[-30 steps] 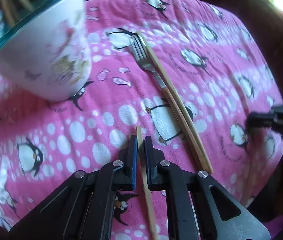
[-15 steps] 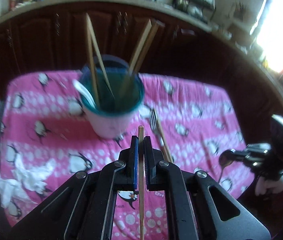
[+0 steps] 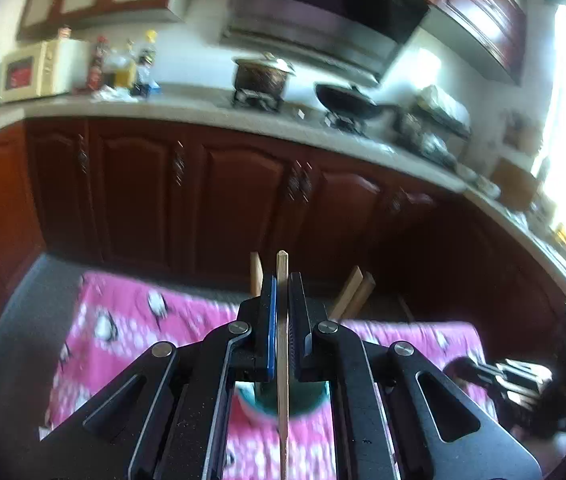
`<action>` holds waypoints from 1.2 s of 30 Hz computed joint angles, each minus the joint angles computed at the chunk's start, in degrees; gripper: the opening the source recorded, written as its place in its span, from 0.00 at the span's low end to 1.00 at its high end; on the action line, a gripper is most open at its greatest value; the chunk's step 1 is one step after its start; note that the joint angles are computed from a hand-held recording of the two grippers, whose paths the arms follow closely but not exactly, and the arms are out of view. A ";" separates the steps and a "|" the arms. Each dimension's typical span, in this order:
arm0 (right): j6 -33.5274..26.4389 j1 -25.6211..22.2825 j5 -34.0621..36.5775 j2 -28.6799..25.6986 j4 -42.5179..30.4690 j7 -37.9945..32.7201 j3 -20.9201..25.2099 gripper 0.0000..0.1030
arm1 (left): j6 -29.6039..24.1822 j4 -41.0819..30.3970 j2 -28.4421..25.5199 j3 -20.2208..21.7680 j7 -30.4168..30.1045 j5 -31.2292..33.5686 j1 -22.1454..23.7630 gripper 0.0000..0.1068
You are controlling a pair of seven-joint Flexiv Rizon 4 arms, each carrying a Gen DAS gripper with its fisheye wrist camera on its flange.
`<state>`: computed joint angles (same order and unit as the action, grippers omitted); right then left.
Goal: Organize utensils
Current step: 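Carry the chopstick in the left tool while the right tool carries the metal spoon above the cup, then lower the chopstick and metal spoon into the cup and open both tools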
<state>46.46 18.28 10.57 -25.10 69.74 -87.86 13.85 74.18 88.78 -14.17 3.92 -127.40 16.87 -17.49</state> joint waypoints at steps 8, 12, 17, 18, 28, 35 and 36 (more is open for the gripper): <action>2.36 5.74 -9.03 -9.32 -10.58 4.82 -3.36 0.03 | -3.19 -14.69 -8.96 8.01 -13.22 11.28 -3.89 0.04; 3.62 7.39 -12.59 -11.84 -12.11 5.84 -4.49 0.03 | -3.47 -18.62 -12.13 9.83 -15.52 14.31 -4.68 0.04; 6.43 9.01 -16.92 -12.37 -9.40 5.95 -5.53 0.03 | -3.75 -20.77 -14.68 11.92 -18.03 18.03 -6.22 0.04; 6.96 9.38 -17.94 -12.25 -8.46 5.85 -5.74 0.03 | -3.62 -20.30 -14.88 11.63 -17.76 17.98 -6.10 0.04; 5.74 8.88 -17.69 -12.12 -5.73 3.96 -3.06 0.03 | -2.73 -14.29 -13.06 10.34 -14.71 16.40 -6.04 0.04; 1.26 8.39 -14.70 -12.18 -5.61 3.51 -1.60 0.05 | -3.10 -10.15 -11.43 7.47 -10.70 13.44 -5.21 0.05; 0.39 8.21 -14.05 -12.31 -5.93 3.40 -1.35 0.05 | -3.31 -9.69 -11.29 7.36 -10.45 13.15 -5.34 0.05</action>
<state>46.86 26.49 -3.48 -37.41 63.81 -84.45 12.50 70.86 79.09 -25.46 11.28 -137.84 30.02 -22.83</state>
